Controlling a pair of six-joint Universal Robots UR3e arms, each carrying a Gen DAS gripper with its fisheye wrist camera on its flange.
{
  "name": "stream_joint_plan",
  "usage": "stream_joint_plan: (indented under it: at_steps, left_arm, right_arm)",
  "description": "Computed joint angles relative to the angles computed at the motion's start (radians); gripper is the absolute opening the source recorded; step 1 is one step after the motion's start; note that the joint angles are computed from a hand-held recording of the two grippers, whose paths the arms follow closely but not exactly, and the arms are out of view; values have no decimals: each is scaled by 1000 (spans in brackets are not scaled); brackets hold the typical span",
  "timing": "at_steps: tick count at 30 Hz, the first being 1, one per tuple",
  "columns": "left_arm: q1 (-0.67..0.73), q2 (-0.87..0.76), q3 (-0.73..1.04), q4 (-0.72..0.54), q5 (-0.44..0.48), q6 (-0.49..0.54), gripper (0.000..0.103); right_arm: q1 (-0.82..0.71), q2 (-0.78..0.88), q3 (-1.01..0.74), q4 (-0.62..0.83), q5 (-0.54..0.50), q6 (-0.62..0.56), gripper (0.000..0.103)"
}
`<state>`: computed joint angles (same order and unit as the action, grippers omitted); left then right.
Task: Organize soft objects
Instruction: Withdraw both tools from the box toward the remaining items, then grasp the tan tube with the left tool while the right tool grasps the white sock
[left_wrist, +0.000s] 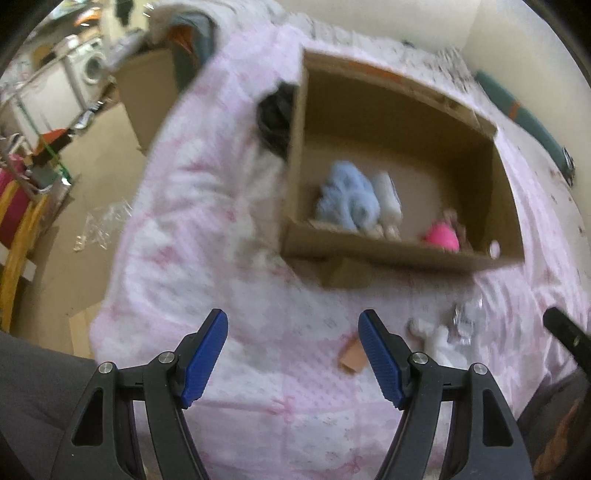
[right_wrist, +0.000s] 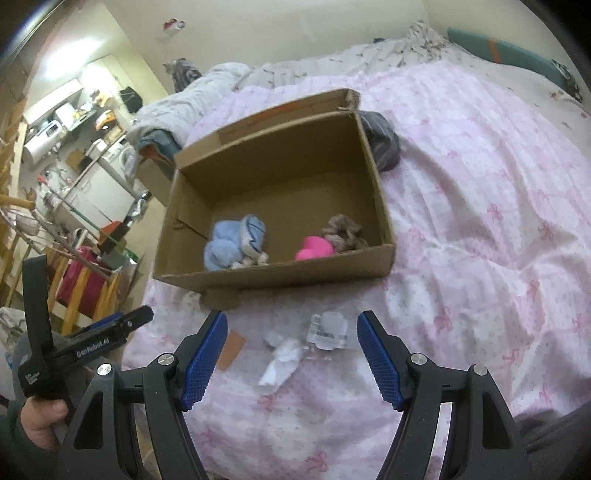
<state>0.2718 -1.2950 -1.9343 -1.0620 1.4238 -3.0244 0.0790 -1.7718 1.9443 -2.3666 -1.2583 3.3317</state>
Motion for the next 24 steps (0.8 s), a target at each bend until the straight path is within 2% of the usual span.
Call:
stream_joint_plan:
  at_steps: [2, 4, 6, 9, 11, 15, 16, 17, 24]
  left_arm:
    - [-33, -58, 19, -29, -24, 11, 71]
    - [-60, -118, 35, -57, -53, 23, 71]
    - [-106, -178, 47, -45, -45, 27, 70]
    - [-159, -241, 50, 12, -15, 18, 61]
    - [-176, -278, 55, 31, -10, 10, 44]
    - [-201, -313, 62, 35, -3, 20, 22]
    - [-198, -311, 61, 32, -15, 25, 13]
    - [-192, -307, 63, 20, -34, 31, 9]
    - [-132, -208, 58, -39, -102, 17, 7]
  right_arm:
    - [-12, 0, 2, 11, 0, 2, 77]
    - [-41, -5, 14, 23, 43, 6, 77]
    - [-54, -1, 17, 29, 62, 10, 77]
    - [-66, 14, 15, 39, 93, 9, 77]
    - [-71, 25, 12, 47, 106, 9, 77]
    - [-66, 40, 2, 63, 111, 7, 77]
    - [-63, 44, -1, 65, 111, 6, 77]
    - [-61, 46, -2, 66, 111, 5, 77]
    - [-70, 76, -13, 83, 154, 3, 77]
